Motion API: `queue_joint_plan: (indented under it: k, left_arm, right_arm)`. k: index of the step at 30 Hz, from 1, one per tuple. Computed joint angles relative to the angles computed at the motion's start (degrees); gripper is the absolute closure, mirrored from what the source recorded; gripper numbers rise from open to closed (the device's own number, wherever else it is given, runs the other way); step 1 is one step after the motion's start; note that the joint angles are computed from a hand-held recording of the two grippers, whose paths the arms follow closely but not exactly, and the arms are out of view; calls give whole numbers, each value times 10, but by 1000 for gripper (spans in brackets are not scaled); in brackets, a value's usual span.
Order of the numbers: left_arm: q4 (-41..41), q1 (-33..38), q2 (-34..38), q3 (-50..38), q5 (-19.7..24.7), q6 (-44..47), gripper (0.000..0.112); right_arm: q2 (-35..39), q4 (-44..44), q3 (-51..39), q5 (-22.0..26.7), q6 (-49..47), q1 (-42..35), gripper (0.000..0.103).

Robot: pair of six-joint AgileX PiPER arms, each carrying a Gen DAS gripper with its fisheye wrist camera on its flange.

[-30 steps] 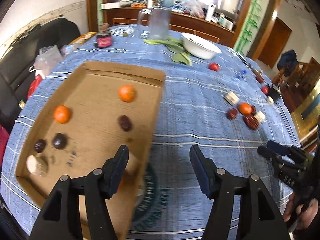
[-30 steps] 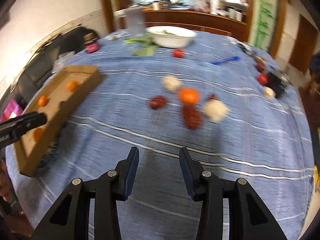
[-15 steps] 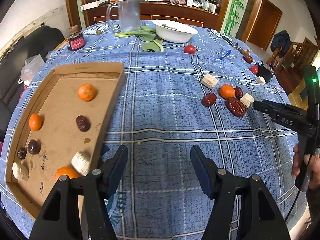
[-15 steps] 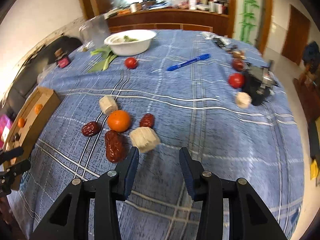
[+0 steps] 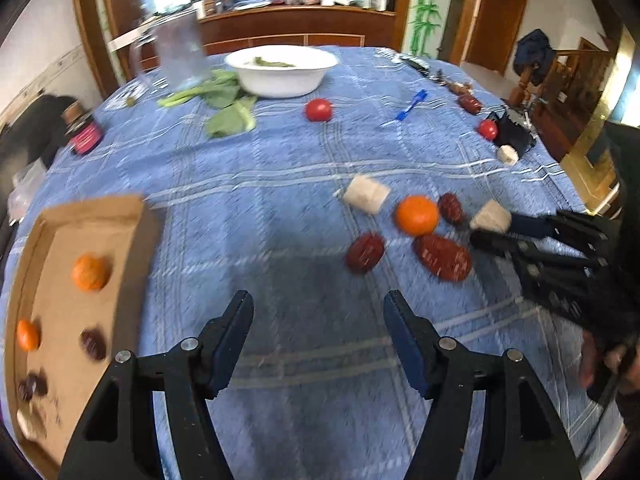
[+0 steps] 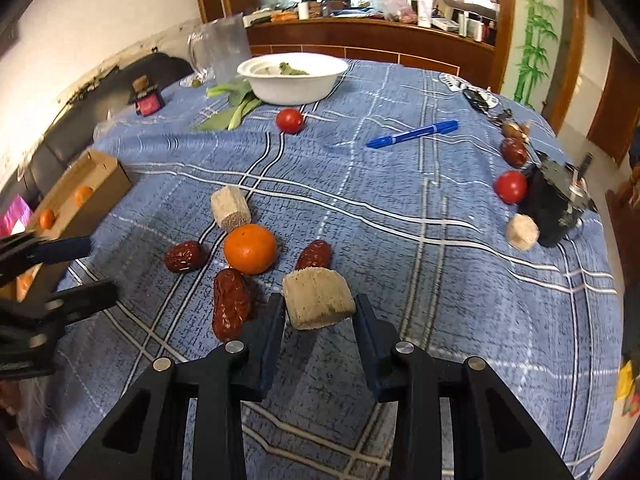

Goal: Organize fruits
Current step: 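Grasp a beige cube with the right tool while the left tool grasps a red date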

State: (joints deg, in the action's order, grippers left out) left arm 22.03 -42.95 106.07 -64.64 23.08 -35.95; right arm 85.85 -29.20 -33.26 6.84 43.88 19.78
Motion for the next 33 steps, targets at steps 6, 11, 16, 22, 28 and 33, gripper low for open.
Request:
queue_joint_plan:
  k: [6, 11, 16, 22, 28, 33]
  left_arm:
    - [-77, 0, 73, -86, 7, 124, 46]
    - [-145, 10, 102, -102, -13, 199, 88]
    - [-225, 20, 79, -66, -33, 257, 88]
    - [-276, 18, 18, 15, -62, 275, 88]
    - [-337, 11, -55, 104, -90, 301, 88]
    - [-341, 8, -109, 157, -101, 295, 88]
  right_arm:
    - [-29, 155, 23, 1, -147, -19, 66]
    - [-33, 165, 35, -4, -149, -26, 66]
    - [-44, 15, 43, 2, 20, -8, 66]
    - [-77, -165, 55, 44, 241, 46, 66]
    - [-99, -245, 63, 122, 374, 142, 66]
    - [-103, -249, 61, 174, 431, 217, 66]
